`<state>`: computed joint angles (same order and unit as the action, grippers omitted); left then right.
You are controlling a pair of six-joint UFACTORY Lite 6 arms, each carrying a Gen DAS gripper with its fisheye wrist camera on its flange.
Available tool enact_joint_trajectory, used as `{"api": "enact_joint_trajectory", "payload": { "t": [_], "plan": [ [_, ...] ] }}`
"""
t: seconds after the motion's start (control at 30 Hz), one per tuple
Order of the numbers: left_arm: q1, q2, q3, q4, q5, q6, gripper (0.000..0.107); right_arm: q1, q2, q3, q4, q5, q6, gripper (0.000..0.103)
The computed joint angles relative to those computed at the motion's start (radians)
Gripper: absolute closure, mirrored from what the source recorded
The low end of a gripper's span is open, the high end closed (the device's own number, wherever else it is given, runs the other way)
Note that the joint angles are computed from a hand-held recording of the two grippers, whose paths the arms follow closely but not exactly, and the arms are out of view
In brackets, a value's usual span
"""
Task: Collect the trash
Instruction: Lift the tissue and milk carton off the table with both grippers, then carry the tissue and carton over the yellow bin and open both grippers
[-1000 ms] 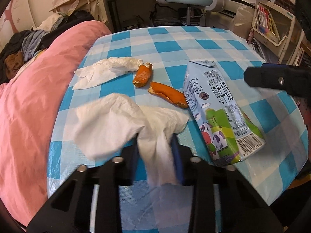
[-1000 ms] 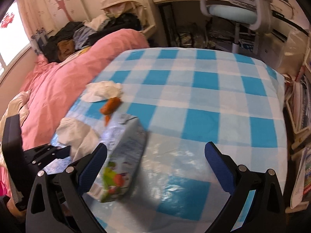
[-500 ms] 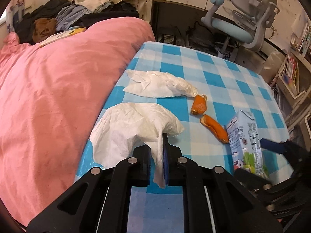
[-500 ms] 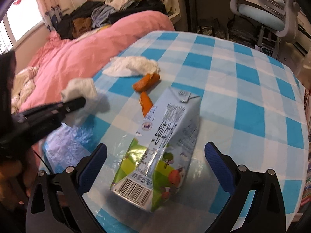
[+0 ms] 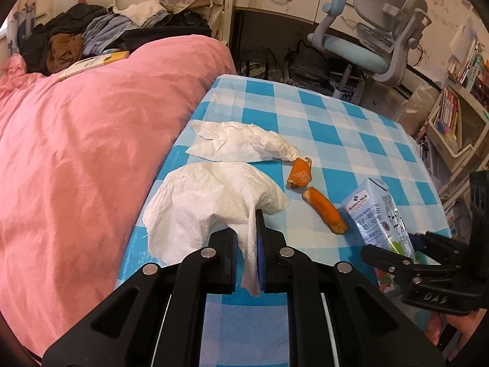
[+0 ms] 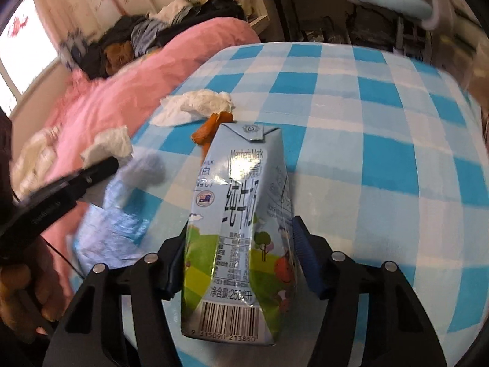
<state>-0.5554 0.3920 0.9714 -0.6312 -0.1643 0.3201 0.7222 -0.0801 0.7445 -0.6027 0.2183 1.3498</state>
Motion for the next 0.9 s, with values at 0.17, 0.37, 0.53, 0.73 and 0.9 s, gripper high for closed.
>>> {"api": "enact_joint_trajectory", "payload": {
  "t": [0.17,0.37,0.53,0.73,0.9],
  "plan": [
    [0.021,-0.067,-0.067,0.222,-0.009,-0.229,0.097,0.011,-0.140,-0.103,-0.087,-0.037,0.158,0.043],
    [0.049,-0.194,-0.186,0.471,-0.023,-0.479,0.097,0.070,-0.246,-0.167,-0.268,-0.006,0.399,0.043],
    [0.046,-0.268,-0.253,0.532,-0.022,-0.545,0.097,0.154,-0.336,-0.236,-0.405,0.040,0.610,0.043],
    [-0.011,-0.352,-0.331,0.458,-0.026,-0.490,0.097,0.316,-0.407,-0.296,-0.531,0.141,0.830,0.043],
    [-0.076,-0.451,-0.417,0.330,-0.030,-0.401,0.097,0.451,-0.447,-0.326,-0.603,0.225,0.978,0.043]
  ]
}}
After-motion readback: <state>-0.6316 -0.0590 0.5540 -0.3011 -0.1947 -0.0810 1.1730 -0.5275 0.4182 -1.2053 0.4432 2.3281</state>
